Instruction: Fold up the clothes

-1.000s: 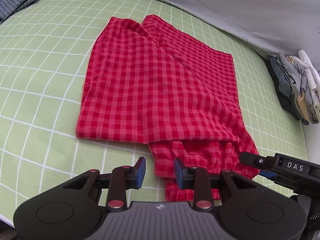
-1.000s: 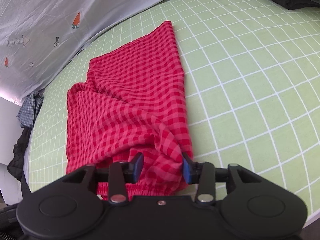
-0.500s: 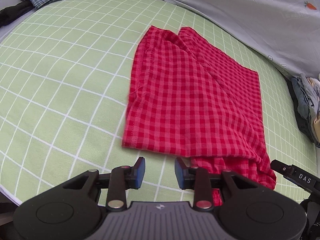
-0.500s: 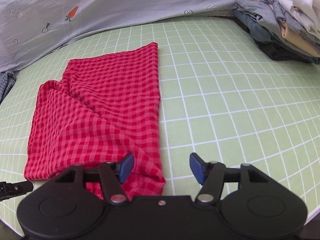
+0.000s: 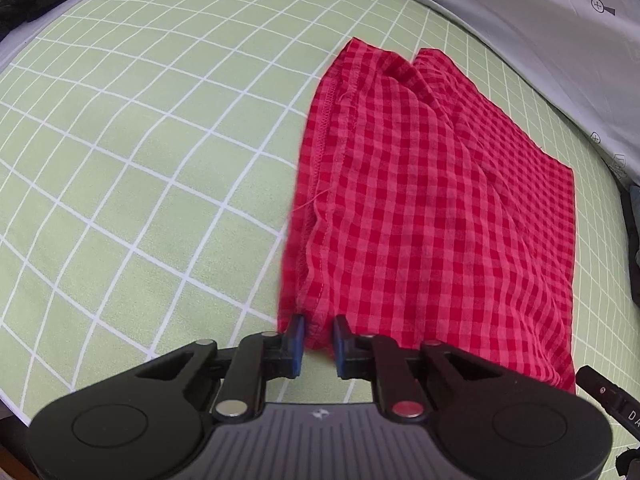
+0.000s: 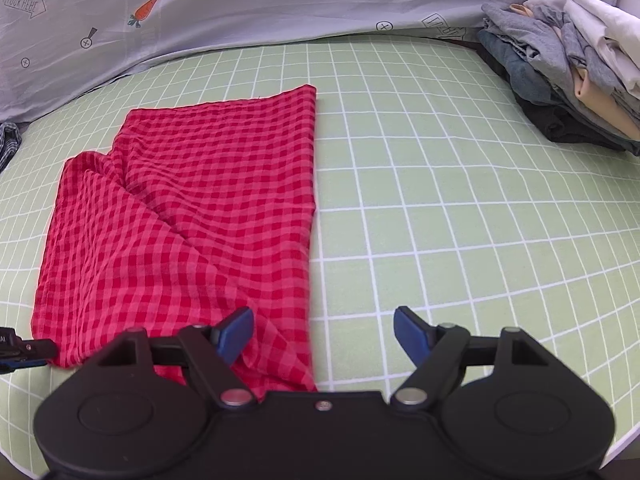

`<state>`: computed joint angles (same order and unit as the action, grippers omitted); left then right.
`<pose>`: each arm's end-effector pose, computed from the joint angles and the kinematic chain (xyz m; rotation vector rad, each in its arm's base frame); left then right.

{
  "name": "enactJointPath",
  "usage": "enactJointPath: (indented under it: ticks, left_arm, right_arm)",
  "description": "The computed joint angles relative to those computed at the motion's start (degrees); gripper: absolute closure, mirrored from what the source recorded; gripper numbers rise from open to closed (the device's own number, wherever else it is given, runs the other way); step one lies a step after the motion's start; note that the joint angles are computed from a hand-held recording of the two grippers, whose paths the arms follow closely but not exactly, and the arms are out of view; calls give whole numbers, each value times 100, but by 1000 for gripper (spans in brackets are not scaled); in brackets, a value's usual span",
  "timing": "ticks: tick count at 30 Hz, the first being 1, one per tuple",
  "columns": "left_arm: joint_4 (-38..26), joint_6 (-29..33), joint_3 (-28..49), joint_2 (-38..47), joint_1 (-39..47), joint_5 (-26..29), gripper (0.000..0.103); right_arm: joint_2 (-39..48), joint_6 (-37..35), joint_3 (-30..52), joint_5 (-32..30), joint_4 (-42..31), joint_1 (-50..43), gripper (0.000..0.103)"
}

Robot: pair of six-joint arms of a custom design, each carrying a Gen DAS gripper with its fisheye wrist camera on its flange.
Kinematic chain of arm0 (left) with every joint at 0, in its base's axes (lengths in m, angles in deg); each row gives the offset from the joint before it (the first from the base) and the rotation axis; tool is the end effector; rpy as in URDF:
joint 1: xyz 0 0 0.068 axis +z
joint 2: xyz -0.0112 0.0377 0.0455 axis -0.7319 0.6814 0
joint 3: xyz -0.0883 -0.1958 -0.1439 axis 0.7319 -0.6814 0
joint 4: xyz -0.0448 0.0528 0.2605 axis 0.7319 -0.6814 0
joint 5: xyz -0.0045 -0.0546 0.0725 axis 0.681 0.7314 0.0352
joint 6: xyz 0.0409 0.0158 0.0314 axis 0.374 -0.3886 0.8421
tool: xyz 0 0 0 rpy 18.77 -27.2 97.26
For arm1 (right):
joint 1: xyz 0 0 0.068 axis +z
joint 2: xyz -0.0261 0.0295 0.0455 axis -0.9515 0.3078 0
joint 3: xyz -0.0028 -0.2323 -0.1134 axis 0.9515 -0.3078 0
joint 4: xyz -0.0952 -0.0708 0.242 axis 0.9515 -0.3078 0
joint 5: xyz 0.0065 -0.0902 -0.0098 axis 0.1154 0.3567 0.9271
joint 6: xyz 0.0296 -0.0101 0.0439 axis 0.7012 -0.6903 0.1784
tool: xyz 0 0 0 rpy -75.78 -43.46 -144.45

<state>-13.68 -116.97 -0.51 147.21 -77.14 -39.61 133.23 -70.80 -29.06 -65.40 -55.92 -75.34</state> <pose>0.2477 -0.1386 0.0178 -0.8162 2.6736 -0.2498 0.3091 -0.0153 0.0567 -0.0759 2.6176 0.0333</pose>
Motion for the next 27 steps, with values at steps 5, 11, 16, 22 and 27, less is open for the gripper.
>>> enactJointPath:
  ticks: [5, 11, 16, 22, 27]
  left_arm:
    - [353, 160, 306, -28, 221, 325, 103]
    - [788, 847, 1196, -73, 376, 576, 103]
    - [1904, 1289, 1665, 107, 437, 895, 98]
    - [1143, 1318, 2109, 452, 552, 319, 82]
    - [692, 1084, 1911, 635, 914, 306, 81]
  right_arm:
    - [454, 55, 583, 22, -140, -202, 25]
    - [920, 137, 1280, -3, -235, -286, 25]
    - [1313, 126, 1824, -63, -314, -316, 25]
    - [1736, 178, 2413, -234, -443, -305, 25]
    - [2157, 217, 3069, -598, -577, -205, 42]
